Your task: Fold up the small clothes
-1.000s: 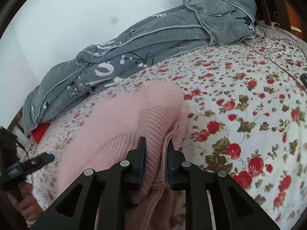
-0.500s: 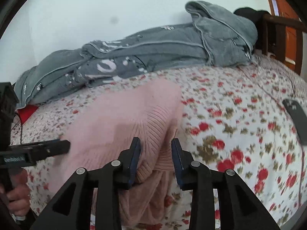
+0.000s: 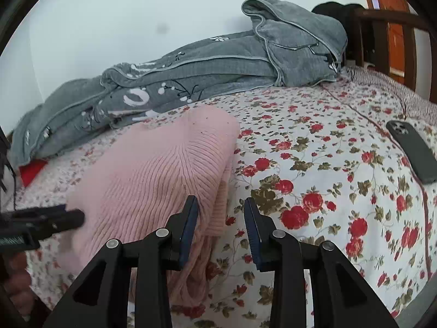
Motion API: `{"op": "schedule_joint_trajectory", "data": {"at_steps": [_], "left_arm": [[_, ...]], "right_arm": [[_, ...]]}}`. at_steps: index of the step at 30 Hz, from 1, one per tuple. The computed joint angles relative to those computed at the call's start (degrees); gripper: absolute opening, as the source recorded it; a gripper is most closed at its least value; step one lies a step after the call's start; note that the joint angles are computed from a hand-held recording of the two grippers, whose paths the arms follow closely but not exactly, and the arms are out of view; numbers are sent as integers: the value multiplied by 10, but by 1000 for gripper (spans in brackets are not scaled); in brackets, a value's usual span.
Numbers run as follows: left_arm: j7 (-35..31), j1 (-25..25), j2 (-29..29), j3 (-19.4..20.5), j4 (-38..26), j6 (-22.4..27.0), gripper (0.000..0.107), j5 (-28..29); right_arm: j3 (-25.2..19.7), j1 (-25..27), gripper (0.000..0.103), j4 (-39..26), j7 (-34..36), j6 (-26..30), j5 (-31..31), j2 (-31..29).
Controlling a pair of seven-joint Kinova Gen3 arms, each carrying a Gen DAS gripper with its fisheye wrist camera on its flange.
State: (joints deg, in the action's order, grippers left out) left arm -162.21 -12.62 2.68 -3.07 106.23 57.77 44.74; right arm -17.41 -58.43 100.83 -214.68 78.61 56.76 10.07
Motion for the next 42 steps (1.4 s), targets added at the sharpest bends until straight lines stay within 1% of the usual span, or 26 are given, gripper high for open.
{"op": "schedule_joint_trajectory", "data": {"at_steps": [2, 5, 7, 10, 12, 16, 19, 21, 24, 26, 30, 31, 32, 33, 36, 38, 39, 40, 41, 42], "left_arm": [[-6, -6, 4, -4, -1, 16, 63, 6], [-33, -30, 20, -12, -3, 65, 63, 25], [-56, -44, 28, -16, -1, 88, 63, 33], [-102, -62, 29, -18, 14, 108, 63, 40], [-138, -71, 22, -22, 33, 111, 63, 44], [-173, -74, 7, -28, 68, 88, 63, 43], [-178, -73, 2, -33, 78, 77, 63, 39], [-178, -71, -5, -34, 83, 60, 63, 39], [-169, -63, -22, -36, 91, 19, 63, 42], [-164, -57, -21, -36, 88, 13, 63, 37], [-173, -47, -31, -36, 104, -16, 63, 42], [-171, -44, -30, -36, 104, -17, 62, 41], [-170, -43, -29, -37, 103, -15, 57, 42], [-166, -42, -26, -38, 100, -9, 54, 41], [-151, -45, -17, -39, 88, 14, 40, 37], [-144, -48, -11, -39, 82, 26, 27, 37], [-142, -50, -10, -38, 81, 28, 24, 38], [-147, -52, -9, -39, 82, 31, 17, 43], [-156, -55, -5, -44, 80, 41, 15, 50], [-167, -68, 2, -47, 75, 62, 15, 60]], "right_arm": [[-6, -6, 35, 8, -25, 1, 5, -16], [-16, -9, 36, 6, -23, 3, 5, -22], [-21, -11, 37, 7, -23, 2, 5, -24], [-30, -23, 38, 4, -30, 13, 11, -23], [-35, -32, 40, 5, -41, 19, 20, -23], [-45, -55, 41, 3, -63, 37, 42, -20], [-45, -66, 41, -4, -64, 53, 48, -15], [-44, -72, 41, -9, -66, 61, 53, -13], [-43, -74, 41, -4, -82, 56, 61, -20], [-45, -74, 41, 0, -96, 50, 68, -22], [-49, -77, 43, 11, -124, 41, 91, -25], [-51, -78, 43, 18, -132, 33, 100, -28], [-53, -78, 43, 21, -137, 30, 109, -29], [-49, -83, 45, 19, -135, 29, 111, -27], [-53, -67, 46, -5, -83, 28, 104, -8], [-38, -66, 46, -16, -64, 18, 92, 2], [-33, -55, 42, -23, -54, 6, 76, 9], [-24, -53, 35, -23, -53, -5, 69, 11], [-19, -51, 15, -18, -56, -17, 68, 12], [-19, -44, 10, -19, -51, -23, 62, 15]]}}
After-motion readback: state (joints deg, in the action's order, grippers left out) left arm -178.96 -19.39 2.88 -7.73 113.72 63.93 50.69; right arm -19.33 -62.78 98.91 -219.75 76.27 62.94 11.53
